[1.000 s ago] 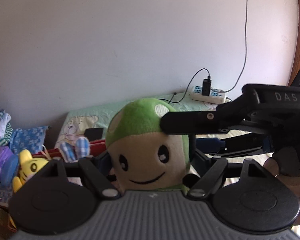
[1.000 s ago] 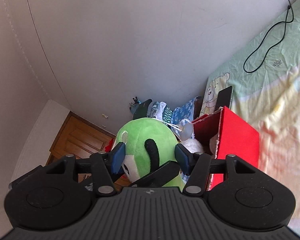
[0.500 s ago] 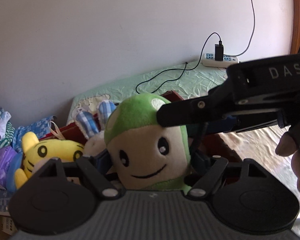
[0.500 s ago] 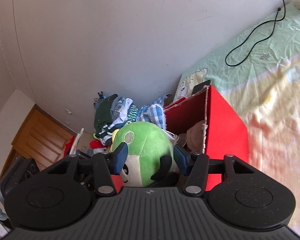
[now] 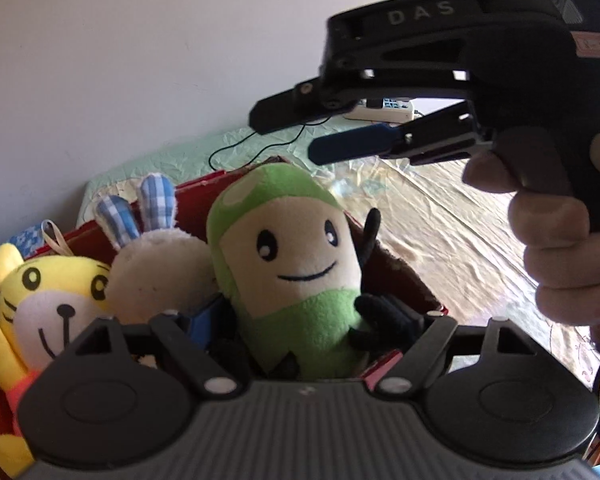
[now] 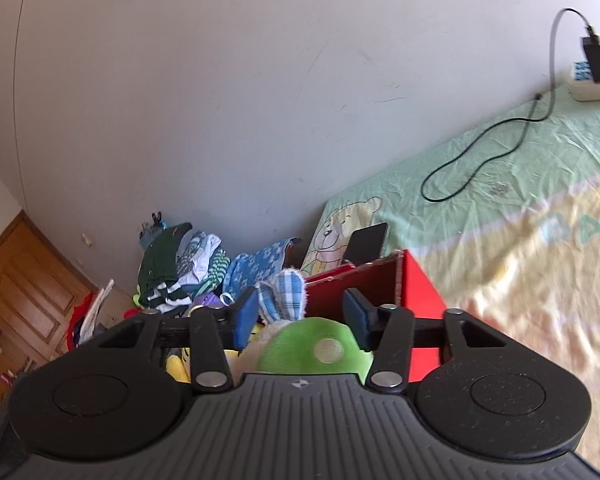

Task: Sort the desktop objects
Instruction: 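Lower the pickle plush into the red box beside the bunnies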

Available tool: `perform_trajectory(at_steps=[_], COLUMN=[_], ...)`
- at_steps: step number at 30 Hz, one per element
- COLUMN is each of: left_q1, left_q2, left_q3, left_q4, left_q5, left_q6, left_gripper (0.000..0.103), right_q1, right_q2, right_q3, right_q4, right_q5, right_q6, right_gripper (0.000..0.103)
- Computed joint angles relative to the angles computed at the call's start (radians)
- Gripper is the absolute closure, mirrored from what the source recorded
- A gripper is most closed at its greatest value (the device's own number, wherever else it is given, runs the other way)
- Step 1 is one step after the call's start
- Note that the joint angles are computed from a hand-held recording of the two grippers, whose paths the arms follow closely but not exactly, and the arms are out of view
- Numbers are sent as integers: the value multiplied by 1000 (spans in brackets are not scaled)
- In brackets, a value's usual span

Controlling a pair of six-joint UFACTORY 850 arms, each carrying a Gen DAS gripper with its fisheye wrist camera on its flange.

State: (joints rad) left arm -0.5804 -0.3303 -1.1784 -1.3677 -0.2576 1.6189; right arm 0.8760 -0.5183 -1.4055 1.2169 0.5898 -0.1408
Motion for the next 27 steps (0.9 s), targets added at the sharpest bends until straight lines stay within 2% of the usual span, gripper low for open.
perform_trajectory(at_steps=[3, 7, 10, 12, 13, 17, 19, 24, 27], left_q1=[-3, 26, 40, 40, 38, 29, 25, 24, 21], left_q2=[11, 9, 15, 13, 3, -45, -56, -33, -14], left_q3=[8, 2, 7, 7, -1, -53, -66, -48, -41], left_q4=[42, 72, 67, 80, 99, 171, 216, 217, 275], left_q5=[-22, -78, -110, -113, -111, -85, -78, -59, -41], left_q6=[-63, -116, -124, -139, -158, -243, -292, -297, -387], left_gripper=[23, 25, 25, 23, 23, 25, 25, 23, 22], right_q1=[-4, 2, 10, 21, 23, 17, 19, 28, 37], right_q2=[-54, -74, -83, -107, -117, -126, -114, -68, -52], right_q3=[-85, -124, -145, -185, -196, -200, -181, -106, -85], right_q4=[162, 301, 395, 501, 506, 485, 440, 300, 288], right_q5=[-42, -57, -55, -23, -12, -6, -2, 19, 33], right_q6=[-200, -378, -504, -656, -674, -666, -603, -368, -334], right_gripper=[62, 62, 63, 63, 63, 62, 61, 60, 60])
